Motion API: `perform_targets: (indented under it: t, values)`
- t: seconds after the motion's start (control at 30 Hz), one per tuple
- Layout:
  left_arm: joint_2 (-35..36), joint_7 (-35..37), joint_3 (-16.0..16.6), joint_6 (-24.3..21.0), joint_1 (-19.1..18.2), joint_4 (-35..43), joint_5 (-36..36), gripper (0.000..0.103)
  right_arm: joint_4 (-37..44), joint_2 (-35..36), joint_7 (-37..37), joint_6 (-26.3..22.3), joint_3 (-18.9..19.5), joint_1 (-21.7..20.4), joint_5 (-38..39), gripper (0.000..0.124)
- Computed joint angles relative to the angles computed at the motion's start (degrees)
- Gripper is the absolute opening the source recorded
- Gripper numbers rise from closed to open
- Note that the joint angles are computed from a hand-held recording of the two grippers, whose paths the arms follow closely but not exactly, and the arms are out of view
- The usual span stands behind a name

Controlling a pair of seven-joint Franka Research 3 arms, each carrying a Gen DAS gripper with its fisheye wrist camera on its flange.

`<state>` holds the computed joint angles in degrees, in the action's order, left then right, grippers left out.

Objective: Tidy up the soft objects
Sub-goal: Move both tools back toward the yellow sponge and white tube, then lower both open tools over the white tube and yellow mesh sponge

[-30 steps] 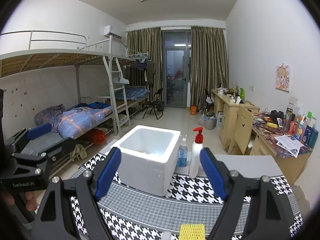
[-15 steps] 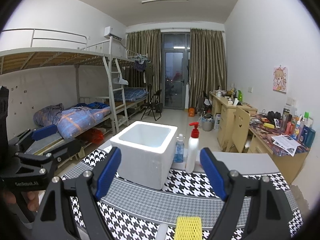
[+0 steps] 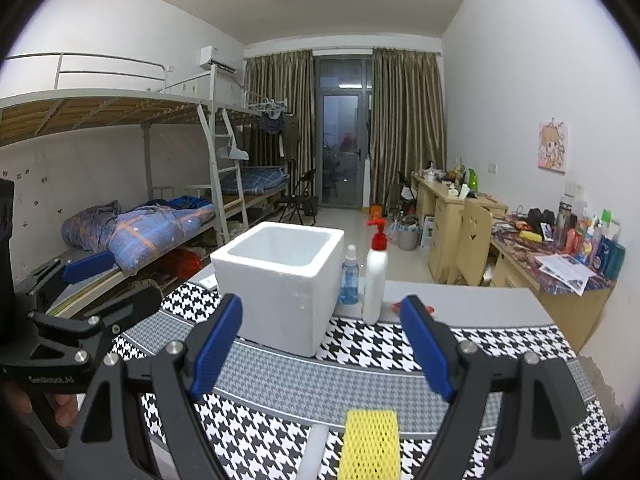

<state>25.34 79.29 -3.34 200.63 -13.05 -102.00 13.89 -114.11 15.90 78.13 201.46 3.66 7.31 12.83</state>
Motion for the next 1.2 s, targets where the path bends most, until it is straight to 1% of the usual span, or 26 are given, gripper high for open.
perform_targets:
  t: [0.1,0.17,0.27,0.33,0.4,0.47,0.67,0.7,0.8,0.83,0.97,1.0,1.17,1.2]
  values:
    - [0.27,-1.12,-2.35,-0.04,2.0,-0.29,2.33,0.102,-0.91,-0.36,0.42,0.65,0.3,-0.27,-0.42,0.084]
    - [0.37,-1.06,-2.07,0.46,1.59,-0.52,2.6,0.102,-1.23,-0.41,0.11,0.8,-0.04,0.23,-0.15,0.084]
    - [0.58,-1.58,-2.98,0.89,2.52,-0.7,4.0,0.102,-1.18,-0.24,-2.37,0.52,-1.93,2.7,2.7,0.084]
    - [0.78,-2.15,-3.31,0.45,2.78,-0.59,4.43,0.102,-1.23,-0.08,-2.39,0.54,-1.56,2.37,2.97,0.084]
    - [0.99,-2.62,-3.47,0.1,2.98,-0.49,4.77,0.102,-1.71,-0.22,-1.12,0.31,-0.33,0.87,1.76,0.084]
    - [1.31,-3.19,-3.79,-0.18,3.23,-0.29,5.19,0.102,-1.73,-0.12,-1.85,-0.09,-1.53,2.18,3.62,0.084]
    - [2.22,-5.11,-5.87,-1.09,4.84,0.29,7.99,0.102,-2.97,-0.61,-3.64,-0.17,-3.14,3.69,7.0,0.084]
    - [2.39,-5.42,-6.25,-1.33,5.08,0.37,8.54,0.102,-3.41,-0.79,-3.8,-0.02,-3.23,3.72,7.51,0.084]
    - [2.7,-5.69,-6.05,-1.82,4.5,0.4,9.01,0.102,-4.4,-1.08,-2.66,-0.03,-2.12,2.29,6.8,0.084]
    - [2.79,-5.81,-6.12,-1.98,4.46,0.41,9.2,0.102,-4.76,-1.13,-2.98,-0.01,-2.69,2.84,7.76,0.084]
    - [3.28,-6.71,-8.45,-3.04,6.08,0.58,11.54,0.102,-5.38,-1.27,-3.65,-0.49,-3.53,3.53,9.51,0.084]
    - [3.34,-6.92,-8.98,-3.13,6.51,0.48,12.1,0.102,-5.4,-1.29,-4.77,-0.68,-4.63,4.75,11.19,0.084]
    - [4.35,-7.85,-11.25,-4.81,8.01,1.37,14.08,0.102,-5.7,-1.3,-6.78,-0.96,-5.52,5.63,13.79,0.084]
    - [4.62,-7.98,-12.11,-5.36,8.62,1.59,14.6,0.102,-5.76,-1.27,-7.45,-0.97,-5.97,6.16,14.67,0.084]
